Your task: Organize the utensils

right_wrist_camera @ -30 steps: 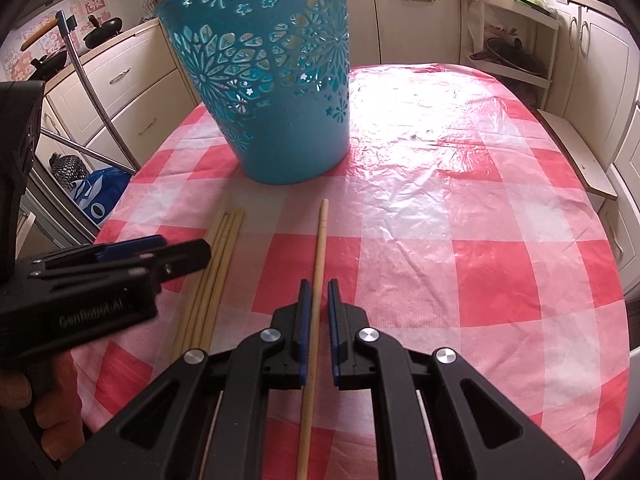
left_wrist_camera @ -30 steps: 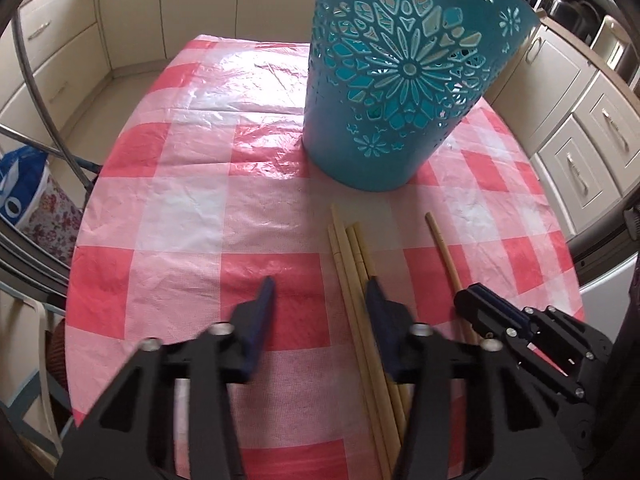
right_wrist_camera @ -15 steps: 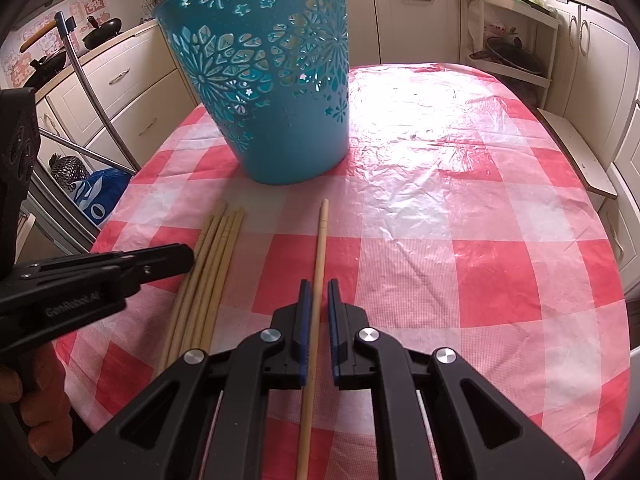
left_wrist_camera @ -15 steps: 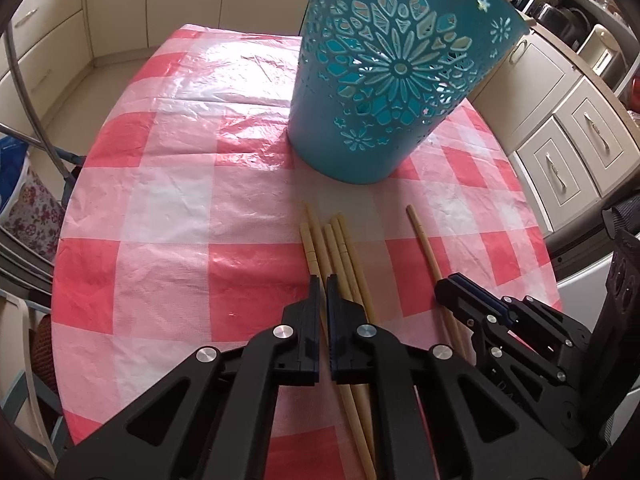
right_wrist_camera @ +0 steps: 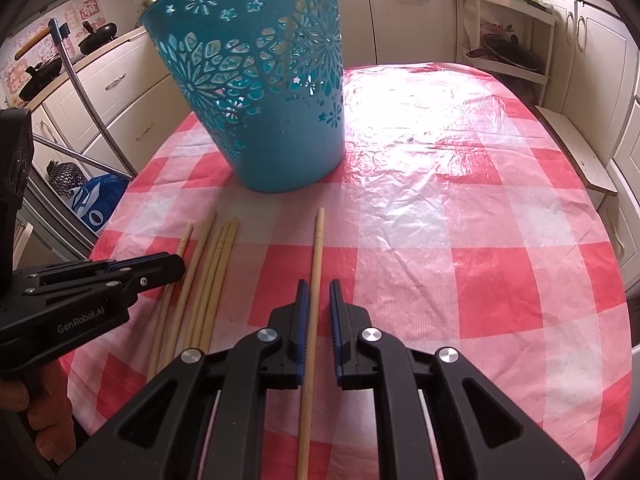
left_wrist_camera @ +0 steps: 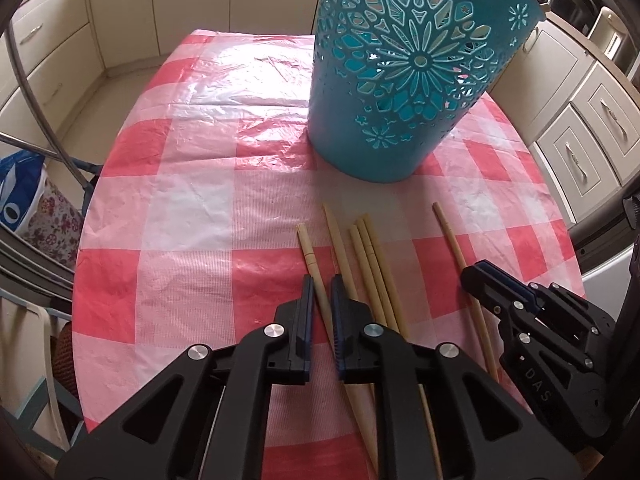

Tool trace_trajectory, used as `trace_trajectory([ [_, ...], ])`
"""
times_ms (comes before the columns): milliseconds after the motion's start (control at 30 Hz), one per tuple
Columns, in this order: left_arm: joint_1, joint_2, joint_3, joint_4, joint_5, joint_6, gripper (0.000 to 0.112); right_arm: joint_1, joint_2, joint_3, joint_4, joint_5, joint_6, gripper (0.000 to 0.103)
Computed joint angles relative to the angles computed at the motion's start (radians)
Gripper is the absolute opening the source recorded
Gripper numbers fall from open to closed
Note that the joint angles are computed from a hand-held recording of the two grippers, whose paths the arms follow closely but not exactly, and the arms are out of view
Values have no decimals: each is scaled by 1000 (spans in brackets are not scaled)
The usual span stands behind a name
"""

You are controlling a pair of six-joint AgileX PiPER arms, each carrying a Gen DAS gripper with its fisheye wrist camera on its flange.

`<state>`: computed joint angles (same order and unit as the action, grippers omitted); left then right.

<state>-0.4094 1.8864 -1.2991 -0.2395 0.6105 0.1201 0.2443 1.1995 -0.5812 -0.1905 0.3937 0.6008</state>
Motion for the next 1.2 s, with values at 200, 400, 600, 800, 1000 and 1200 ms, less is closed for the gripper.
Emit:
trace_trajectory([
  [200, -16, -2, 4, 46, -23, -27, 9, 14, 39, -33, -63, 8, 43, 14],
  [400, -41, -9, 10, 72, -23, -17, 7, 15, 31, -31, -56, 22, 24, 11],
  [600, -89, -6, 7, 276, -38, -211, 27, 15, 43, -31, -115, 12, 84, 11],
  [800, -99, 0, 3, 256, -53, -198, 20, 56, 65, -40, -270, 23, 254, 11],
  [1000, -74, -13, 20, 113, -49, -80, 5, 18, 56, -25, -214, -15, 230, 6],
  [1200, -81, -60, 42, 165, -70, -116, 5, -18, 53, -17, -114, -46, 135, 6],
])
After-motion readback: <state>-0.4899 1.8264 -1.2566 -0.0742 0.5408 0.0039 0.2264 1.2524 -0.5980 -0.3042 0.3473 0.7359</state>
